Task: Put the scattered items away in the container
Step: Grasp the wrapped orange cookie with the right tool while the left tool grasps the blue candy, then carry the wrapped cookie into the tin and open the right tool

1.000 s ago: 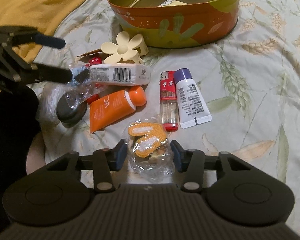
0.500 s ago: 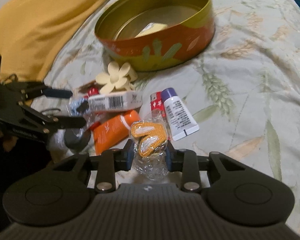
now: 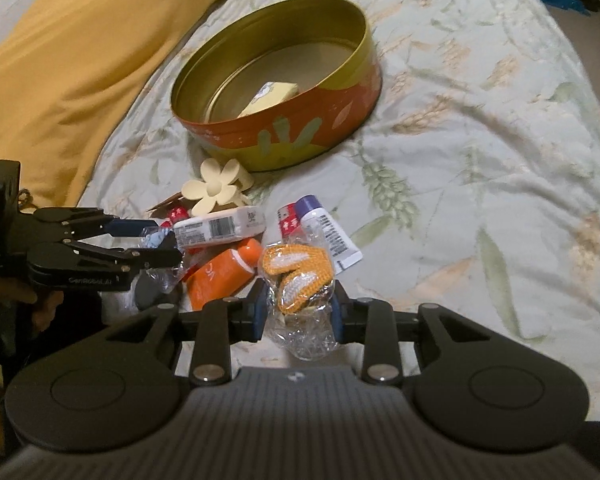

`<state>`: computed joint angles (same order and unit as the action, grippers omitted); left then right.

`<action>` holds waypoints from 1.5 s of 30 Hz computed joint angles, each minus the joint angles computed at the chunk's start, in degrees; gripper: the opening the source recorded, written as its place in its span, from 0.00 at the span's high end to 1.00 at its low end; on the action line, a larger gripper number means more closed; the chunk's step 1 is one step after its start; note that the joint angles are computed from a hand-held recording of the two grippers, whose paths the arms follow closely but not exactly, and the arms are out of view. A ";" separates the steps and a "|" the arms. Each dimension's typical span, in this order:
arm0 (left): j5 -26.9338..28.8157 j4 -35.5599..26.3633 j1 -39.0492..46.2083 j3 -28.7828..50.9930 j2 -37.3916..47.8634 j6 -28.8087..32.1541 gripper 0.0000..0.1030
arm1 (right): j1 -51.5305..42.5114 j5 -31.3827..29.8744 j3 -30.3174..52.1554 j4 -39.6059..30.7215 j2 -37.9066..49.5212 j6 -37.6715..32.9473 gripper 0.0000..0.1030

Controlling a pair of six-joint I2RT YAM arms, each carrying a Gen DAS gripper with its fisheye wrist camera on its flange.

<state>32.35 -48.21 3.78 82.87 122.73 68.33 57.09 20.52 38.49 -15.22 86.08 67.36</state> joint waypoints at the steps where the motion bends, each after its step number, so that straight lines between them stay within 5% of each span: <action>1: 0.35 -0.51 0.20 0.48 0.29 -0.21 0.63 | 0.10 0.37 0.26 -0.78 -0.32 0.15 0.67; 7: 3.28 -2.99 2.12 1.52 0.03 -0.10 0.75 | -0.22 1.72 2.79 -4.62 -1.14 -0.48 0.67; 23: 8.36 -9.87 6.45 0.90 -5.62 0.36 0.78 | -10.46 -1.36 14.66 -10.27 0.91 -15.58 0.67; 40: 8.82 -12.59 8.21 -0.08 -8.89 0.10 0.78 | -20.97 -6.99 37.48 -11.57 18.58 -30.14 0.66; 41: 8.73 -12.73 8.18 0.10 -8.85 -0.11 0.78 | -21.18 -6.47 38.63 -11.87 19.47 -30.20 0.61; 42: 8.55 -12.68 8.09 0.25 -8.80 -0.34 0.78 | -21.40 -5.62 39.45 -11.77 20.15 -29.94 0.44; 45: 7.95 -12.19 7.81 0.04 -9.02 -0.87 0.78 | -22.07 -3.67 38.52 -9.45 19.49 -27.99 0.12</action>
<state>40.30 -60.40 11.58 82.90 113.71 67.46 35.03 16.85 77.01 -24.66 105.57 39.37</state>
